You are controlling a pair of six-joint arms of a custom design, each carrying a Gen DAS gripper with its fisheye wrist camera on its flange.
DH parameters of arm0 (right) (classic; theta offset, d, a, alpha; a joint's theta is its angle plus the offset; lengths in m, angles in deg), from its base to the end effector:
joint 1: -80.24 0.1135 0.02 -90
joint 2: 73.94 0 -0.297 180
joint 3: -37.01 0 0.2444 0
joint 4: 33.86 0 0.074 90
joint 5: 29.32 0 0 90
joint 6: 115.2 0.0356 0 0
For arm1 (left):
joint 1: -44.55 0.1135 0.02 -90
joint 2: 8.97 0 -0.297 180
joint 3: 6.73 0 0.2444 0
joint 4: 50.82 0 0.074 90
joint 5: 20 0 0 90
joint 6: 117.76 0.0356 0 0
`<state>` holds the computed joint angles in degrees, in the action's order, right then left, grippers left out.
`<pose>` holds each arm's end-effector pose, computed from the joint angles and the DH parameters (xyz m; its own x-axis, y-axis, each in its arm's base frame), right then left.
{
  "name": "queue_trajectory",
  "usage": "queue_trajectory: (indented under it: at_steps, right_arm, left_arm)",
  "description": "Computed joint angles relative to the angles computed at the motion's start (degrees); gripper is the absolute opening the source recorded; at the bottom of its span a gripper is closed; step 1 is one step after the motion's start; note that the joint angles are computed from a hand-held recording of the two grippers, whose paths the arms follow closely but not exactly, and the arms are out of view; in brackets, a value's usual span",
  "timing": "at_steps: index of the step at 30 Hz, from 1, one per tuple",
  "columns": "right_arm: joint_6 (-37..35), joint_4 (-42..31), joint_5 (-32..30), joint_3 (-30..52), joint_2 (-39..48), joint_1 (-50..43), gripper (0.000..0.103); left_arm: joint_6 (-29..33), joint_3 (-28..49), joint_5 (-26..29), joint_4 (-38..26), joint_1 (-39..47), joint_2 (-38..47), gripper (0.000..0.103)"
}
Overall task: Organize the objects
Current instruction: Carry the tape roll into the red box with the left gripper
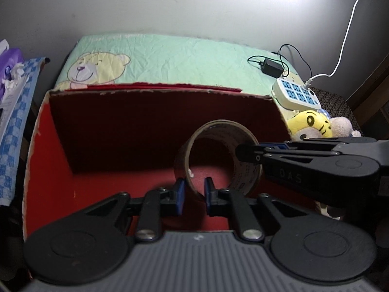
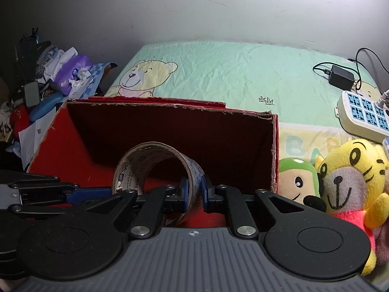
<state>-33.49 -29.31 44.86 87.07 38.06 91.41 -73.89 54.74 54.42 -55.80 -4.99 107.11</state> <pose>0.2969 0.0685 0.0820 -0.7701 -0.2935 -0.5664 -0.4462 0.8823 0.1495 0.2324 -0.2578 0.0876 -0.8526 -0.0704 -0.5178 0.0433 0.9779 -0.2044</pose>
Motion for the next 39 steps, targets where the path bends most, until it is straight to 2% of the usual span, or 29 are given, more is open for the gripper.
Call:
queue_trajectory:
  at_steps: [9, 12, 15, 18, 22, 26, 33, 39]
  right_arm:
    - [0.4, -3.2, 1.3, 4.4, 4.2, 0.2, 0.015]
    - [1.8, -3.2, -1.4, 4.4, 4.0, -1.1, 0.017]
    - [3.4, -2.6, -4.3, 3.4, 3.1, -2.3, 0.02]
    - [5.3, -4.6, -9.8, 4.0, 3.0, -3.9, 0.021]
    - [9.2, -8.5, -17.7, 6.8, 5.3, -3.9, 0.021]
    - [14.3, -8.7, -21.9, 8.8, 8.3, -0.9, 0.022]
    - [15.5, -11.7, -16.2, 12.5, 11.9, 4.6, 0.023]
    - [15.1, -11.2, -12.8, 12.0, 12.0, 2.8, 0.021]
  left_arm:
    - [2.6, 4.2, 7.1, -1.4, 4.4, 6.3, 0.01]
    - [2.4, 4.7, 8.2, -1.3, 4.8, 7.2, 0.01]
    - [2.9, 4.0, 6.8, -0.8, 4.4, 6.8, 0.011]
    - [3.3, 1.4, 3.9, 0.3, 3.4, 4.7, 0.011]
    - [2.1, -1.6, -2.4, -1.4, 1.4, 1.6, 0.012]
    - [0.6, -2.9, -5.4, -3.5, 0.8, 0.2, 0.013]
    - [0.6, -2.1, -5.6, -5.6, 2.2, 1.3, 0.02]
    - [0.7, -0.3, -4.4, -6.5, 3.1, 3.4, 0.02]
